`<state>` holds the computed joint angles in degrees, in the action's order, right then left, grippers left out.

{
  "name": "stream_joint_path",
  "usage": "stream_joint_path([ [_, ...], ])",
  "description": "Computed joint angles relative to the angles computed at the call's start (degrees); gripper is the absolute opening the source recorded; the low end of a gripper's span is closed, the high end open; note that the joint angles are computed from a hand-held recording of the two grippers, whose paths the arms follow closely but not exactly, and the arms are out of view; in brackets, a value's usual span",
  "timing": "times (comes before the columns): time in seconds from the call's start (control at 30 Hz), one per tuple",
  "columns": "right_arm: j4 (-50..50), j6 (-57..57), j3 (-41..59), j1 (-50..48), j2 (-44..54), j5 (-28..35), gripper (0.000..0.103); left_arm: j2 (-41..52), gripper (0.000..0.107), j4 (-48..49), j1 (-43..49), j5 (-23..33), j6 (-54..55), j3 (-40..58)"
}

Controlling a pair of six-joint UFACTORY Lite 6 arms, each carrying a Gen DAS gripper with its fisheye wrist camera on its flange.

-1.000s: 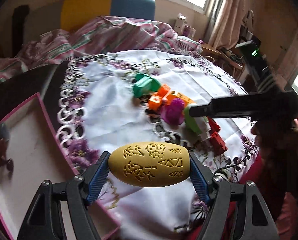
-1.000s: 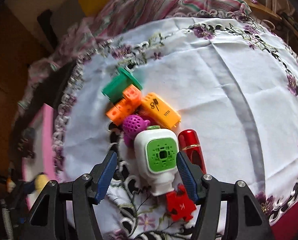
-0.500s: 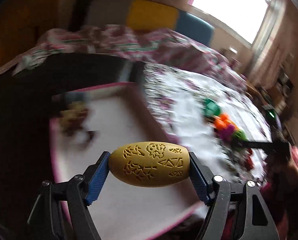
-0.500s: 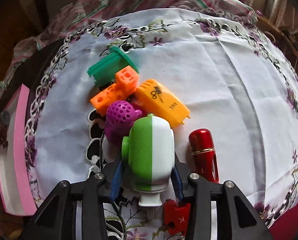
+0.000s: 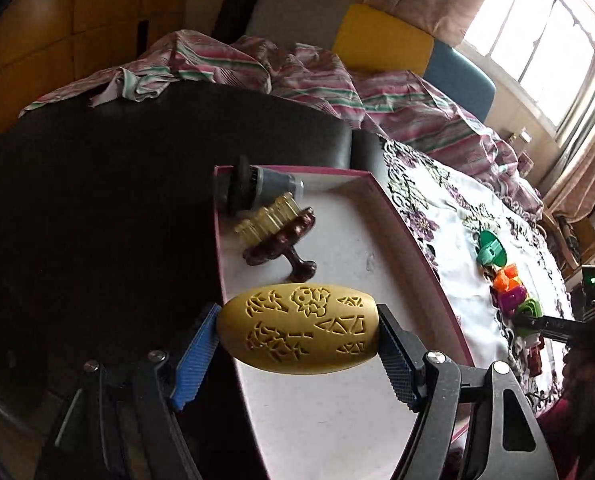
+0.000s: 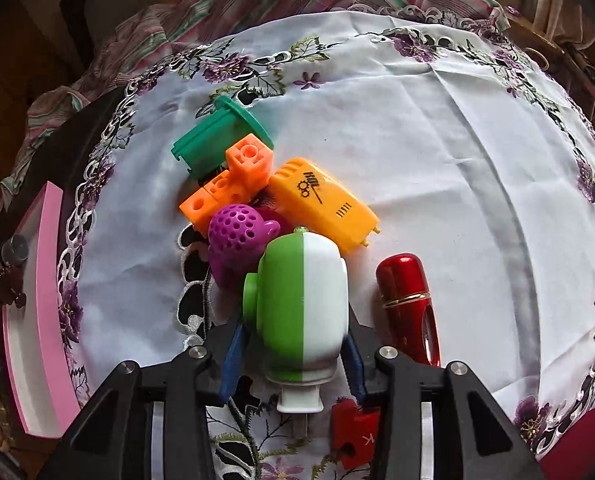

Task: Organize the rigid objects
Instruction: 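Carry the yellow egg into the tray and release it while the right tool grasps the green-white bottle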

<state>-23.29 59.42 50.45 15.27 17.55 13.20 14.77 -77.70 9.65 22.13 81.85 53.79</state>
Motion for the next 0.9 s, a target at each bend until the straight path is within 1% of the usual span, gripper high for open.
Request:
stream_joint_path([
  [0.2,-3.3,2.5,0.1,0.1,0.3,0.2,0.042,4.2,0.076,2.8,-3.1,-1.4,-3.5,3.8],
  [0.33,-3.9,2.7,0.1,0.1,0.3,0.0,0.042,8.0,0.076,4.6,-5.0,-4.0,-6.2,7.5],
  [0.4,-4.0,2.6,0.2,0.1,0.4,0.0,0.042,10.3,0.076,6.6,-6.0,-6.6,-8.3,9.4],
  [0.53,-4.5,2.9,0.4,0.4,0.5,0.1,0.042,13.4,0.076,7.1,-7.1,-8.3,-8.4,12.0],
  [0.63,-4.3,2.6,0.4,0.2,0.6,0.0,0.042,13.9,0.078,0.1,-7.8,-10.3,-1.7,11.8],
  [0.7,-3.6,2.0,0.5,0.1,0.6,0.1,0.042,13.6,0.080,-2.6,-7.8,-10.6,0.8,11.3],
  [0.83,-4.6,2.8,0.5,0.1,0.5,0.3,0.042,11.3,0.080,-7.9,-7.8,-11.0,6.6,9.0],
  [0.9,-6.0,4.2,0.5,0.4,0.5,0.7,0.042,9.6,0.081,-8.3,-7.7,-11.5,7.2,7.4],
])
